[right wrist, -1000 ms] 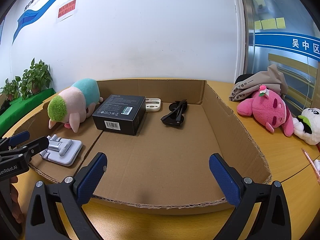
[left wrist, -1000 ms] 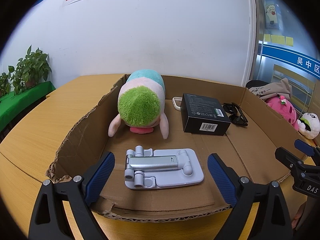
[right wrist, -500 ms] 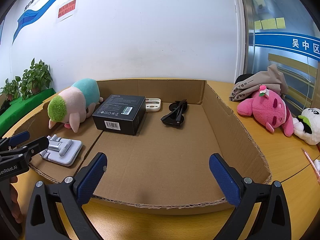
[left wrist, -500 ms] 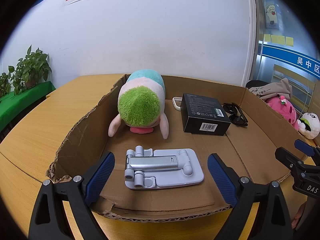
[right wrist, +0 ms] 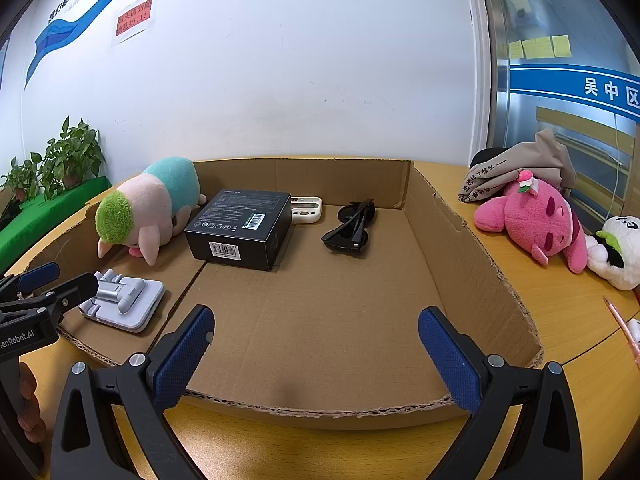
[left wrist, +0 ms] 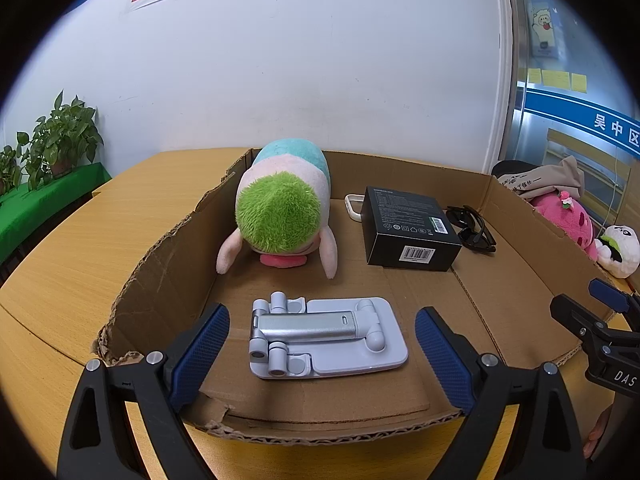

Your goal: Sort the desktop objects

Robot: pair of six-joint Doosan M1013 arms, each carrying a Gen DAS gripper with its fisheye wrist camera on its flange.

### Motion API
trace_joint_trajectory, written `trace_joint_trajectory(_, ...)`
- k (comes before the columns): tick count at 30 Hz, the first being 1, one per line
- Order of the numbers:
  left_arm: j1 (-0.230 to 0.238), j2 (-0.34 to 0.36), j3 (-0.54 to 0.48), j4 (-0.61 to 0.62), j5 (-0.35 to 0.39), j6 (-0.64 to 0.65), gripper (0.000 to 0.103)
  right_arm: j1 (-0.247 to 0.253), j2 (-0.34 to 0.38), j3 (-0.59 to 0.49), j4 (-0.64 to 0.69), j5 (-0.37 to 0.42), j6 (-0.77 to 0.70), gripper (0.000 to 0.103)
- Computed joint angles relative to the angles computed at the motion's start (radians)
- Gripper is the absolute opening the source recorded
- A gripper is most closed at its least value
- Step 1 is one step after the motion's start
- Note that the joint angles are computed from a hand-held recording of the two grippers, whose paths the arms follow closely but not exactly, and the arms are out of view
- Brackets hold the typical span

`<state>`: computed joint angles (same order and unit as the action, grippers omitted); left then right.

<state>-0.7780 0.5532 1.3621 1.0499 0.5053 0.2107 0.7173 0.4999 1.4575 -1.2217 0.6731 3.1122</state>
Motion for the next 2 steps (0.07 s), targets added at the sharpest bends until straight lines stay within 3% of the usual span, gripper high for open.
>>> trace_joint_trajectory(2, 0.001, 0.001, -0.002, -0.005, -0.001, 0.005, 0.094, 0.000, 0.000, 0.000, 0.000, 0.001, 0.000, 0.103)
